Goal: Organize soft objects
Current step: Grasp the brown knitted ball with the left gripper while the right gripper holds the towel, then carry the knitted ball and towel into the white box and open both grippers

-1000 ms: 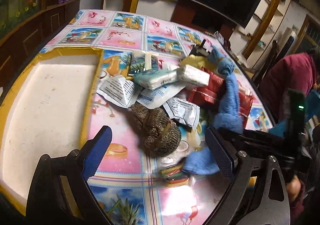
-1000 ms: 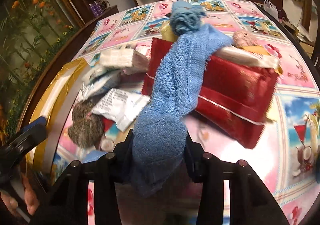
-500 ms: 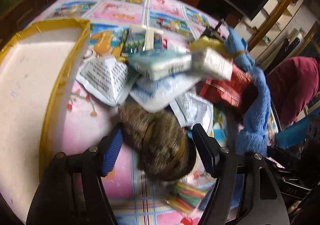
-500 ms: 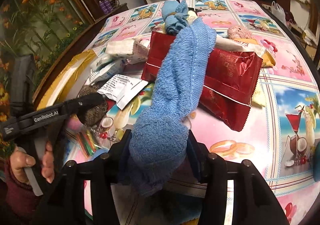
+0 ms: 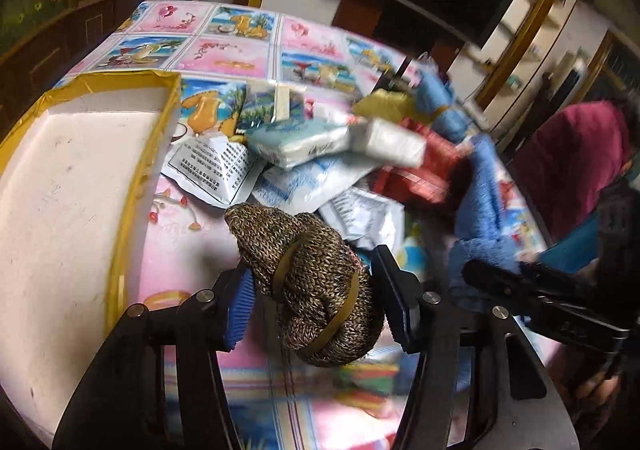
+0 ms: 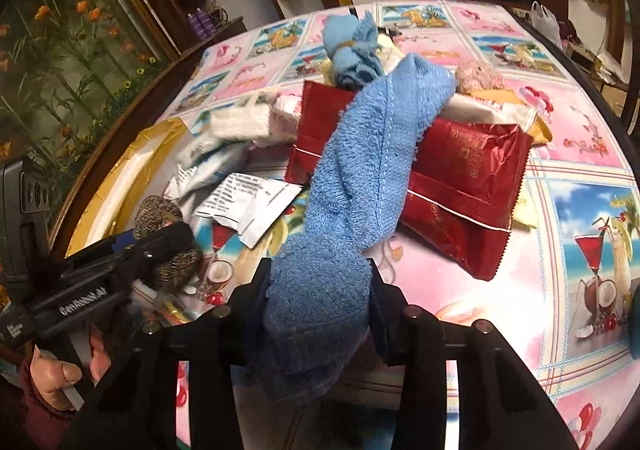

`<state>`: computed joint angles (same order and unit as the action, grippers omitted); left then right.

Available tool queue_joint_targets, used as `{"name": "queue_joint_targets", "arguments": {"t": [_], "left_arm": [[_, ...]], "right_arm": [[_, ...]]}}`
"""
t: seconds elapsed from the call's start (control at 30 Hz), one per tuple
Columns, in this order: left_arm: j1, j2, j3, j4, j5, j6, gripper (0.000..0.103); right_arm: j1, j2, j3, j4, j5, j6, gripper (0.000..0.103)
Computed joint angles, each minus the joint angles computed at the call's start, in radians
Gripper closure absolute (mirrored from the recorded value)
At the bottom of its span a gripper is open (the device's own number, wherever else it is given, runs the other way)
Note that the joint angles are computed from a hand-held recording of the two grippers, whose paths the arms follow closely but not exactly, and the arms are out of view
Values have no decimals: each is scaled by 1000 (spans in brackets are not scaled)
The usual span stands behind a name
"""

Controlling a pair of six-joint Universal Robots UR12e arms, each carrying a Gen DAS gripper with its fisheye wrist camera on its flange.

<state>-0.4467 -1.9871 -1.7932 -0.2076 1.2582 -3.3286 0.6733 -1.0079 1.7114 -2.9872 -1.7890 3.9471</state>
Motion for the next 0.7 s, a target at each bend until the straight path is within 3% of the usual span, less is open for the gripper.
{"name": "queue_joint_targets", "arguments": {"t": [0.17, 0.3, 0.43, 0.7], "left_arm": [[48, 67, -73, 142, -124, -43, 47], [79, 111, -107, 235, -165, -64, 47], [114, 141, -115, 254, -174, -71, 47], [177, 122, -76, 188, -85, -120, 47]], "right_arm": [[28, -24, 13, -77, -59, -47, 61], [48, -37, 4, -149, -94, -95, 61], [61, -38, -40, -194, -91, -182, 61], [38, 28, -210, -189, 134, -310, 61]]}}
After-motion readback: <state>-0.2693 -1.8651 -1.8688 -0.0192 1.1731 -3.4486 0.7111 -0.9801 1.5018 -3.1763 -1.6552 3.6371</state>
